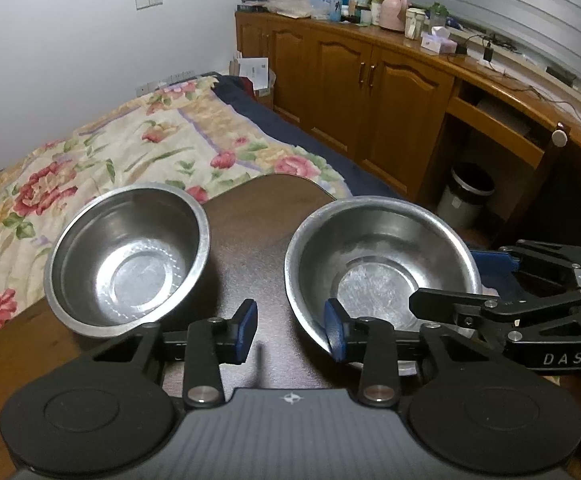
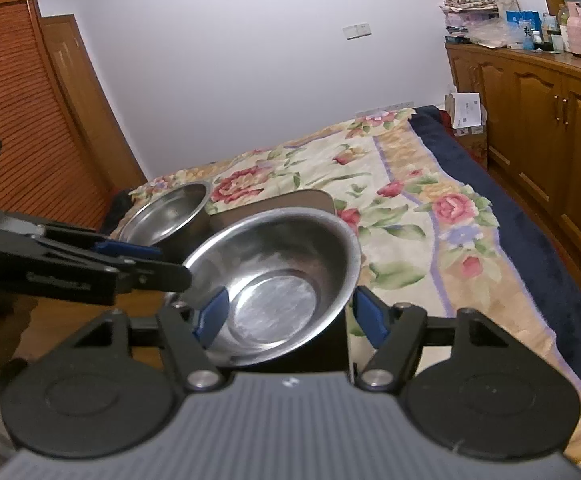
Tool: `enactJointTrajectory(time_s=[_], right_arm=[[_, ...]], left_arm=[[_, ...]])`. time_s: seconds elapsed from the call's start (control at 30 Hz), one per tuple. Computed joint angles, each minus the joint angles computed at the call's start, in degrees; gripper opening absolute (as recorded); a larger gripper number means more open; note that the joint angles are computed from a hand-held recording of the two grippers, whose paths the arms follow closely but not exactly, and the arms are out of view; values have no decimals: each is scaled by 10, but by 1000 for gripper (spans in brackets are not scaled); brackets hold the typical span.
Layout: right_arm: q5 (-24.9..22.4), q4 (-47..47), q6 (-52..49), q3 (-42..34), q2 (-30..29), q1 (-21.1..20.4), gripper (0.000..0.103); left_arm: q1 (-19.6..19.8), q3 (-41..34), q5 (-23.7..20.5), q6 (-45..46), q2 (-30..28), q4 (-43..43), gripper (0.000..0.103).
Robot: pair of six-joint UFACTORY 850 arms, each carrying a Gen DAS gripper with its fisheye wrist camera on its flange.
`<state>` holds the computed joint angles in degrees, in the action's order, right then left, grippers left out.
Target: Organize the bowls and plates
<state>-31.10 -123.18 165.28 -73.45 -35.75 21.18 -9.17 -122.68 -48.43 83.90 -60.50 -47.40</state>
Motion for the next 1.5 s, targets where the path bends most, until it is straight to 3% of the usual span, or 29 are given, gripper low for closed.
enactJointTrajectory(time_s=[0.17, 0.43, 0.8, 1.0, 1.5], right_arm=[[-1, 6, -9, -5, -2, 1, 64], [9, 7, -8, -8, -5, 1, 46], [19, 32, -31, -19, -10, 3, 26], [-1, 41, -43, -16, 0, 11, 21], [-47, 70, -83, -7, 26, 35, 20]], left_arm=[[-3, -19, -9, -24, -11, 19, 33], [-4, -54, -19, -65, -34, 51, 21], [7, -36, -25, -48, -15, 29, 19], [17, 5, -21, -3, 20, -12, 19], [45, 108, -20, 91, 103, -90, 19]])
